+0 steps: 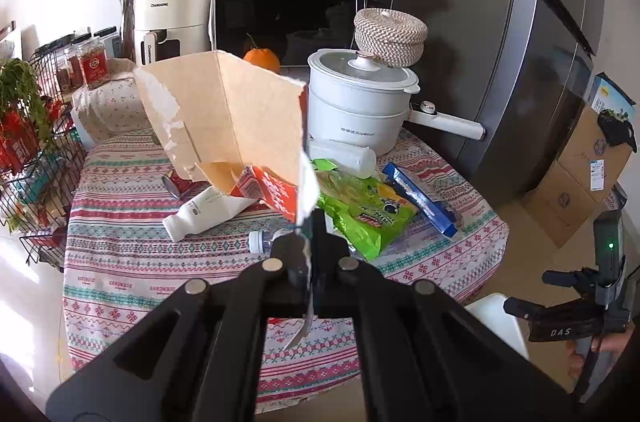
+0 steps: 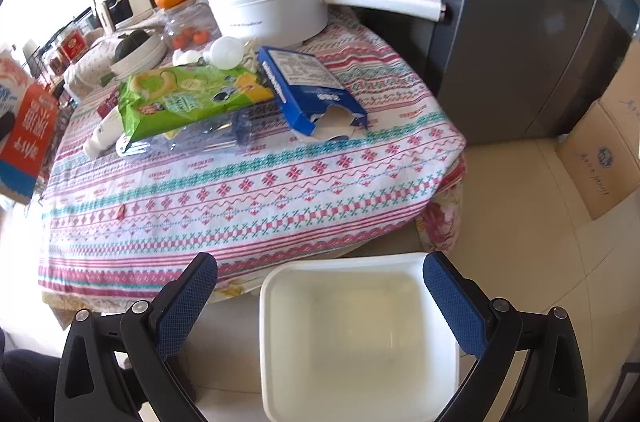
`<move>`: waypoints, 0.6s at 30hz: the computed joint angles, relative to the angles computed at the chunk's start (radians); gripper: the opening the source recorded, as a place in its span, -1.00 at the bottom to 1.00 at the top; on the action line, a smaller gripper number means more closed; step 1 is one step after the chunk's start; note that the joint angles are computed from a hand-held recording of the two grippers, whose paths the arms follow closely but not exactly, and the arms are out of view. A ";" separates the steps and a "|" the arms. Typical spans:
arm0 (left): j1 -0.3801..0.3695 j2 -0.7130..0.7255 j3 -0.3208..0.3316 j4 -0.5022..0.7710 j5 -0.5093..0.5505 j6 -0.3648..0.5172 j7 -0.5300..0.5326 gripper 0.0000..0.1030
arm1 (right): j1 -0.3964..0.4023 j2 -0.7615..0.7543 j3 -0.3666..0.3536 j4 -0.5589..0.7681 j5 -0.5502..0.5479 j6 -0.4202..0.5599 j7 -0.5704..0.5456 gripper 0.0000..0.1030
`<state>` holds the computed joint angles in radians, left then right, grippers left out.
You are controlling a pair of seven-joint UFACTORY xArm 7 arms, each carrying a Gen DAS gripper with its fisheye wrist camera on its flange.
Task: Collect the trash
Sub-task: 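Grasp the brown paper bag edge with the left gripper and lift, then grasp the blue snack box with the right gripper while the left holds the paper bag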
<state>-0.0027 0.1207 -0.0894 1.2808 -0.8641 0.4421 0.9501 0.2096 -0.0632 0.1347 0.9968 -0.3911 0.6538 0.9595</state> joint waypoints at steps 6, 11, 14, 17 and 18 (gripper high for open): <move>0.027 0.032 0.005 0.023 -0.062 0.076 0.007 -0.97 | 0.005 0.108 -0.016 0.108 -0.026 0.068 -0.149 0.77; 0.045 0.059 0.006 0.051 -0.048 0.085 -0.019 -0.97 | 0.009 0.249 -0.057 0.227 -0.002 0.035 -0.267 0.49; 0.058 0.078 0.006 0.071 -0.026 0.104 -0.042 -0.97 | 0.028 0.338 -0.090 0.305 -0.042 -0.014 -0.283 0.49; 0.073 0.093 0.005 0.090 -0.012 0.121 -0.067 -0.97 | 0.078 0.447 -0.136 0.431 -0.115 0.035 -0.274 0.49; 0.077 0.097 0.004 0.095 -0.008 0.129 -0.073 -0.97 | 0.102 0.491 -0.156 0.485 -0.151 0.073 -0.268 0.49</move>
<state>0.0743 0.2175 -0.0857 1.3753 -0.8718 0.5713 0.8767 0.3112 0.4276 -0.0217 1.4821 -0.5425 0.7265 0.6917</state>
